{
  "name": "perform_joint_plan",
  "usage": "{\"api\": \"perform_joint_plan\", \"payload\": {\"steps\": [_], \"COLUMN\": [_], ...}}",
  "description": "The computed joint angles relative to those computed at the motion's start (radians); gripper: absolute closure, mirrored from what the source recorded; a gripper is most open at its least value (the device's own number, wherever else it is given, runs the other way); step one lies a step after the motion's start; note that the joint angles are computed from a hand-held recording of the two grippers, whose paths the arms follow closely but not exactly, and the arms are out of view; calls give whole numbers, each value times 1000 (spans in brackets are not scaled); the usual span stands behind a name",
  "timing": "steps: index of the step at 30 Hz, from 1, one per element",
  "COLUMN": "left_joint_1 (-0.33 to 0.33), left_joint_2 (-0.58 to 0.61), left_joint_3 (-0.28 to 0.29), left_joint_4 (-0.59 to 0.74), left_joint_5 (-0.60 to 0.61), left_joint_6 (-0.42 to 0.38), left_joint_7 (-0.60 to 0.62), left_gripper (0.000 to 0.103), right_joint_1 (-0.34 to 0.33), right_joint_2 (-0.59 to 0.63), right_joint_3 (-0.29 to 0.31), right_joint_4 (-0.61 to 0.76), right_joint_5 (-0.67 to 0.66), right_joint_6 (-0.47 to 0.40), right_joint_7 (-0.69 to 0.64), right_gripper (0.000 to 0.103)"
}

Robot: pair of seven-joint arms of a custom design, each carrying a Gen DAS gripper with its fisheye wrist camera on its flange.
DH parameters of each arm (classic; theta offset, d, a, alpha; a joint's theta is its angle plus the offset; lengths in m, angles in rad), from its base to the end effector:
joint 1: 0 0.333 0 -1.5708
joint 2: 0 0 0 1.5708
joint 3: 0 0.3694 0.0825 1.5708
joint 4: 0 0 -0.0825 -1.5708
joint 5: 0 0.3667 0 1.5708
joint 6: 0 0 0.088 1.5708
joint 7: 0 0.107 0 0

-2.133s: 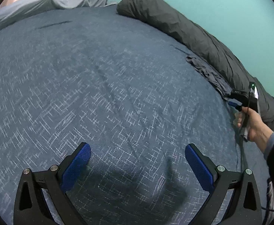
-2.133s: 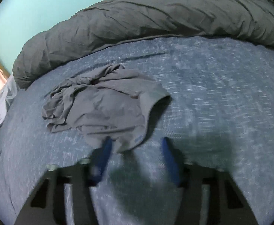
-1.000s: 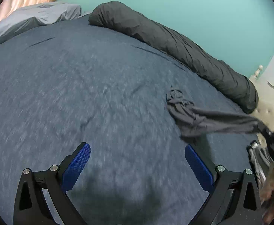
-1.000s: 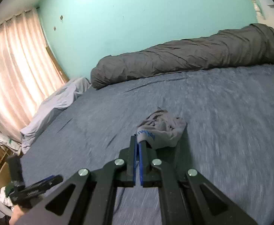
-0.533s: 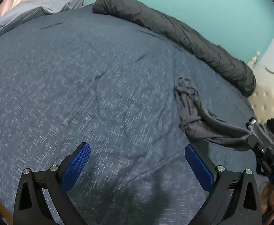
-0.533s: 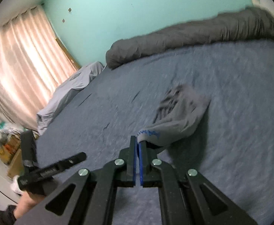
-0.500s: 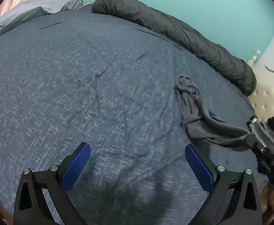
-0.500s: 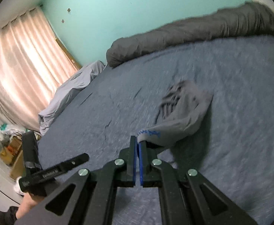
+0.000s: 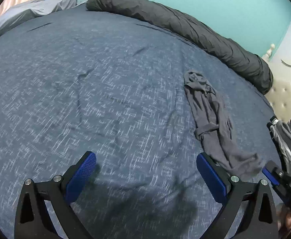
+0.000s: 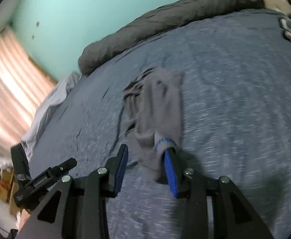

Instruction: Fold clothes

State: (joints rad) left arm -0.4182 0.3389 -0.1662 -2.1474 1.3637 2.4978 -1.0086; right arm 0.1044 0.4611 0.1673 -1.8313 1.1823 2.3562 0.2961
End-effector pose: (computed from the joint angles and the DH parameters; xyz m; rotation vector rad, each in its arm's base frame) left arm 0.4784 -0.3190 0.3074 -2.3981 0.8757 -0.7412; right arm 0.6439 0.1786 0.3565 -2.0152 0.9947 0.2624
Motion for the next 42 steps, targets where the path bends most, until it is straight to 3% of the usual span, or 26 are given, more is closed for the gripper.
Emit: {"api": "perform_joint_plan", "payload": {"steps": [4, 7, 11, 15, 18, 22, 25, 29, 39, 42], "left_joint_1": [-2, -8, -19, -28, -35, -51, -61, -75, -67, -62], "left_joint_2": [26, 46, 77, 104, 116, 138, 152, 142, 113, 111], "left_joint_3": [5, 8, 11, 18, 30, 42, 49, 60, 58, 55], "left_joint_4": [30, 59, 104, 133, 146, 171, 186, 175, 128, 123], "left_joint_5": [-1, -10, -21, -35, -34, -44, -71, -90, -81, -67], "left_joint_6": [-3, -8, 4, 49, 90, 102, 98, 71, 61, 69], "left_joint_7": [16, 53, 129, 191, 206, 234, 264, 272, 227, 216], "left_gripper": [0, 0, 0, 0, 0, 0, 0, 0, 0, 0], "right_joint_1": [-20, -32, -43, -37, -44, -41, 3, 18, 39, 52], "right_joint_2": [10, 39, 111, 147, 160, 178, 165, 140, 87, 84], "right_joint_3": [-11, -4, 5, 16, 24, 15, -16, -13, 1, -2], "right_joint_4": [27, 56, 136, 183, 210, 247, 237, 198, 128, 119], "right_joint_5": [25, 59, 40, -37, -79, -149, -288, -403, -471, -479], "right_joint_6": [25, 46, 15, -23, -47, -58, -42, -58, -57, -18], "right_joint_7": [27, 25, 104, 158, 157, 199, 219, 194, 89, 64], "right_gripper": [64, 51, 50, 48, 41, 39, 39, 39, 39, 39]}}
